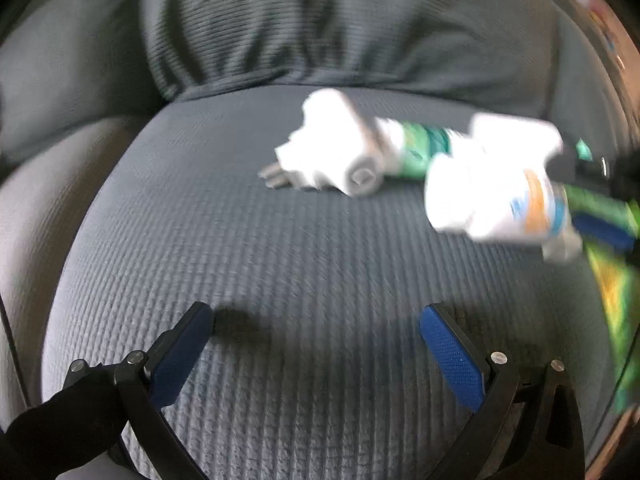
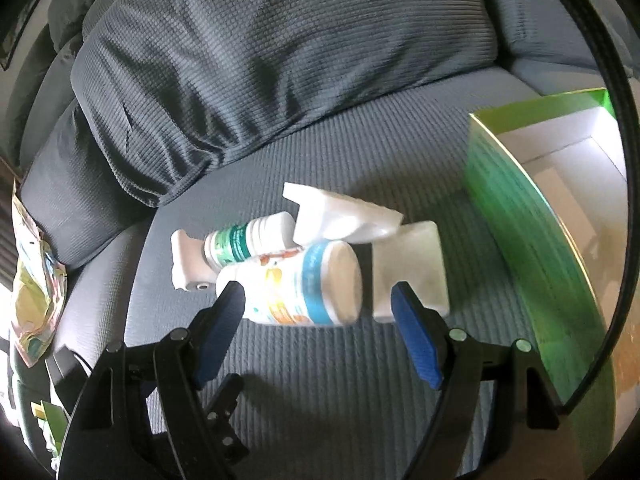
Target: Organize rigid objects
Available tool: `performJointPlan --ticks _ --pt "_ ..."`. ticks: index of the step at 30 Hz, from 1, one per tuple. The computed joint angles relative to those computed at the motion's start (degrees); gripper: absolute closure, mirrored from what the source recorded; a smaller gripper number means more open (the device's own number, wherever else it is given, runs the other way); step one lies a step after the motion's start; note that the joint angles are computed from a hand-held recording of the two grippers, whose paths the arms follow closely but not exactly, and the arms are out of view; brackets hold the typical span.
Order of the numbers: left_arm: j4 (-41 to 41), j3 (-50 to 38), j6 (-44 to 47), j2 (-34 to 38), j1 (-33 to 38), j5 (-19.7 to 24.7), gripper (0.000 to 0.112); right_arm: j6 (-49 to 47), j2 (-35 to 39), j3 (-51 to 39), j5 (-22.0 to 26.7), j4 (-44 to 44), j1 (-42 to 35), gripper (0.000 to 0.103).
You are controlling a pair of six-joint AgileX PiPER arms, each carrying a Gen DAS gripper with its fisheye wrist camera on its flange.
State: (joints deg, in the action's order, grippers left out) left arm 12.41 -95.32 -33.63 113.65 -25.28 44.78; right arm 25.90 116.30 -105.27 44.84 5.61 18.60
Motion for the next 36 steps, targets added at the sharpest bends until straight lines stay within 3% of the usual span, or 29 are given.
performJointPlan --ticks 3,6,10,16,19,23,25,28,32,36 --pt "-10.2 1.1 3.6 -1.9 3.2 -5.4 0.009 -3.0 1.0 -1.2 -0.6 3.3 -0.9 0.029" --pt "-21.1 -0.9 13.1 -1.2 5.1 -8.1 0.009 -5.1 1.9 -2.2 -0.6 5.8 -1.9 0.032" --pt "-26.0 -5.0 22.4 1.9 3.9 -9.6 0.009 -6.9 3.6 -4.7 0.7 7.2 -2.6 0.038" --pt "-29.2 -16.3 30.5 10.0 2.5 -3.8 0.012 -10.1 5.8 -6.9 1.7 10.1 -3.4 0.04" --pt "-36.6 -16.7 36.9 11.1 3.3 -4.1 0.012 -10.2 6.7 -7.8 2.5 8.6 -3.1 0.042" --pt "-46.9 -19.2 46.2 13.5 5.2 0.1 0.015 -14.4 6.1 -4.7 -0.4 14.5 -4.0 0.044" --pt "-43.9 -21.0 43.9 14.6 4.6 0.4 0.027 -16.7 5.8 -3.2 -1.9 16.3 -4.4 0.044" --pt "-43.4 -21.4 43.5 14.6 4.3 0.4 0.034 -15.8 5.3 -2.0 -3.3 16.2 -4.6 0.046" --pt "-44.3 -19.3 44.0 13.4 3.6 -1.5 0.037 -15.2 3.6 -0.3 -4.1 14.6 -4.6 0.047" --pt "-43.9 -15.3 44.2 9.6 2.5 -3.7 0.037 -15.7 -0.7 5.0 -8.3 12.9 -4.2 0.047"
